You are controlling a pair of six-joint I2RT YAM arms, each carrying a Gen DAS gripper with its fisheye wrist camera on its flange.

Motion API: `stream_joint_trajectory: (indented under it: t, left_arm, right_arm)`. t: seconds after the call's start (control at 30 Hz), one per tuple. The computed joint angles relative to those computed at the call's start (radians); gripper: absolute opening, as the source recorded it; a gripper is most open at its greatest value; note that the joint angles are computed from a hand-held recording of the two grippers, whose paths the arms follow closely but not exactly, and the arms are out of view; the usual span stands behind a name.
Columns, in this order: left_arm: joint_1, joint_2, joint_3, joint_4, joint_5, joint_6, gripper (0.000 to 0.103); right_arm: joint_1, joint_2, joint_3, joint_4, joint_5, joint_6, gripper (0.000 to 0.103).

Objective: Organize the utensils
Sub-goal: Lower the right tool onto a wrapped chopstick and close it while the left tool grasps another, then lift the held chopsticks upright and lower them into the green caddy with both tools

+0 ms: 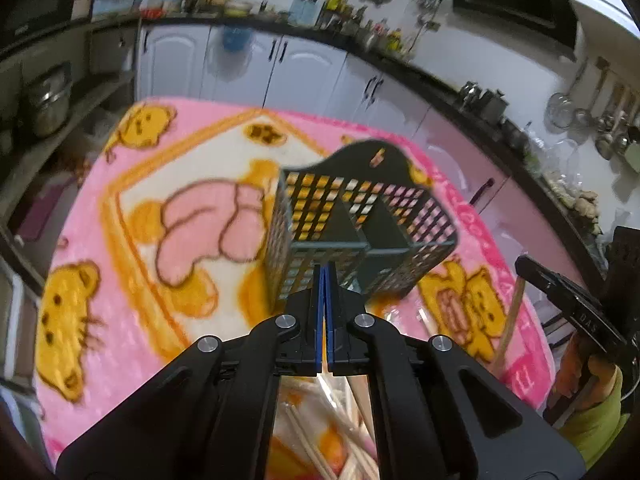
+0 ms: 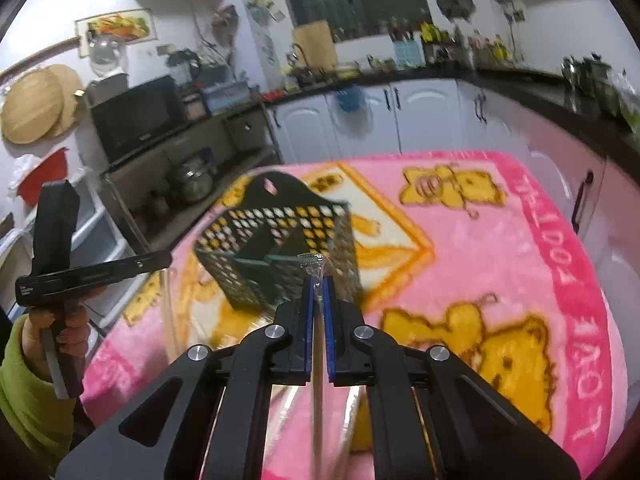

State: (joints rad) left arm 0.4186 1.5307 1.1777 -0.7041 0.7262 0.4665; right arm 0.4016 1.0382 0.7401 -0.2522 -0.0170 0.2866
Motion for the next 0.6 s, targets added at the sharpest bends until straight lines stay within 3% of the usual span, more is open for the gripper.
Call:
stream_joint_trajectory:
  t: [0.3,0.6]
  left_arm:
    - [-0.011,-0.116,0.008,-0.022,0.075,-0.016,0.0]
    - [-0.04,-0.141,0.081,-0.043,0.108,-0.045,0.0]
  right_arm:
    - [0.08,-0.06,0.065,-0.017,0.071,-0.02,0.005]
    - [0.116,-0.044,0.126,0.021,0.129,-0.057,0.005]
